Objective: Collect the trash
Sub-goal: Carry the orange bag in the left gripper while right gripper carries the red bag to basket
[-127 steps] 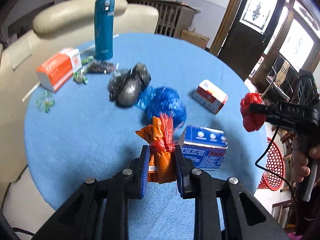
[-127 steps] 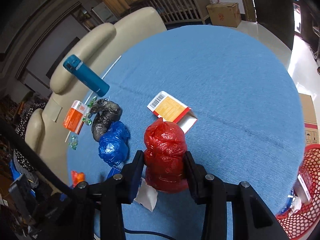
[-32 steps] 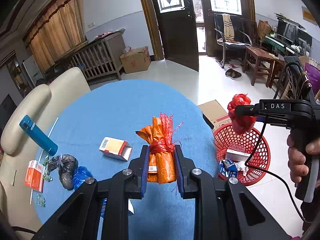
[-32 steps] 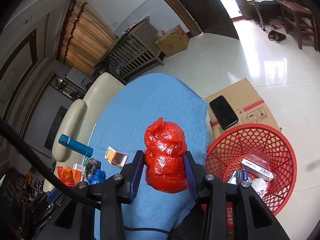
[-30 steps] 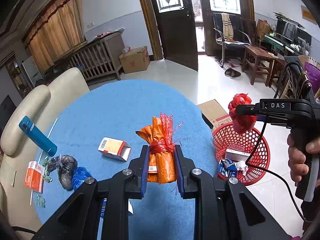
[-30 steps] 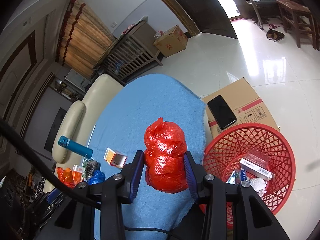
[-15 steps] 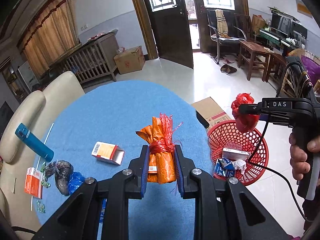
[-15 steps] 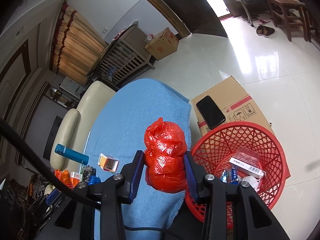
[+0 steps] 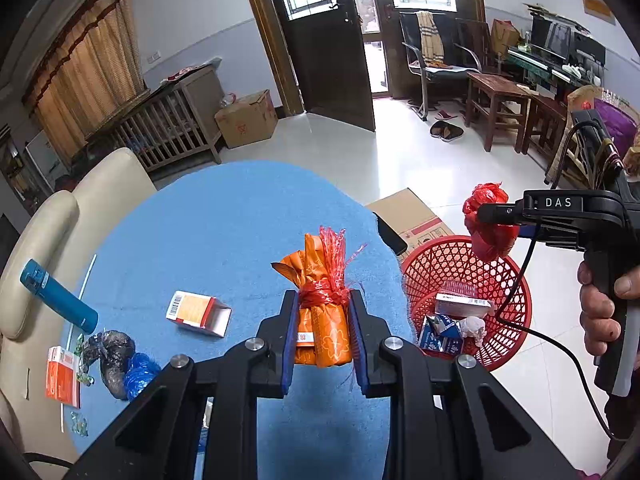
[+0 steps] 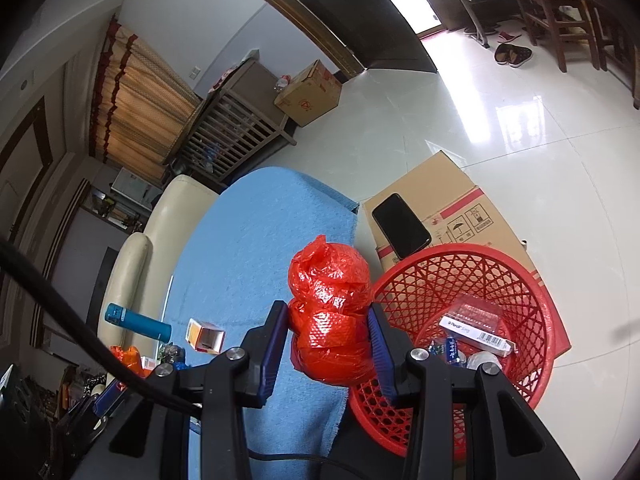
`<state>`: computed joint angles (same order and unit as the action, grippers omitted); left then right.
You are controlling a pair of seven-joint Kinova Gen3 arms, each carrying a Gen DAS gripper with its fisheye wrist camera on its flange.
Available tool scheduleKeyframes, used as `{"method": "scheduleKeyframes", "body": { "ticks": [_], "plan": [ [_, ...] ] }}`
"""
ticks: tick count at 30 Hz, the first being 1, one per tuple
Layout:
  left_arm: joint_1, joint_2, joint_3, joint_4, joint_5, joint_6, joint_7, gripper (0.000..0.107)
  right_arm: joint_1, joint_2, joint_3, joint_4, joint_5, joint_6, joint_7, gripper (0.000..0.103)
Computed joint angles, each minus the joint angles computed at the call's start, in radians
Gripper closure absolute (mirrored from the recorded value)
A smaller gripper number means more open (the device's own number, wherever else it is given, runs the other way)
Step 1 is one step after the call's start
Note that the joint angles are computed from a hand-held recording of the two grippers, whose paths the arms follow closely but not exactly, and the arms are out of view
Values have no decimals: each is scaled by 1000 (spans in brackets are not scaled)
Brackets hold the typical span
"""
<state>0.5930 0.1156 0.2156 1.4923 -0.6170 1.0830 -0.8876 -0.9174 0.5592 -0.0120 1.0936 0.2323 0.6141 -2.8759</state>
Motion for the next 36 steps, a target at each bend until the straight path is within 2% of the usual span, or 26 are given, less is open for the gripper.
{"method": "scheduleKeyframes", "body": {
  "ticks": [26, 36],
  "plan": [
    [51, 118, -40, -124, 62, 17, -107, 82, 42, -59, 11, 164, -9, -85, -79, 60],
    [66, 196, -58, -205, 151, 24, -192, 82, 72, -93, 10, 247, -20, -119, -104, 60]
  ]
}}
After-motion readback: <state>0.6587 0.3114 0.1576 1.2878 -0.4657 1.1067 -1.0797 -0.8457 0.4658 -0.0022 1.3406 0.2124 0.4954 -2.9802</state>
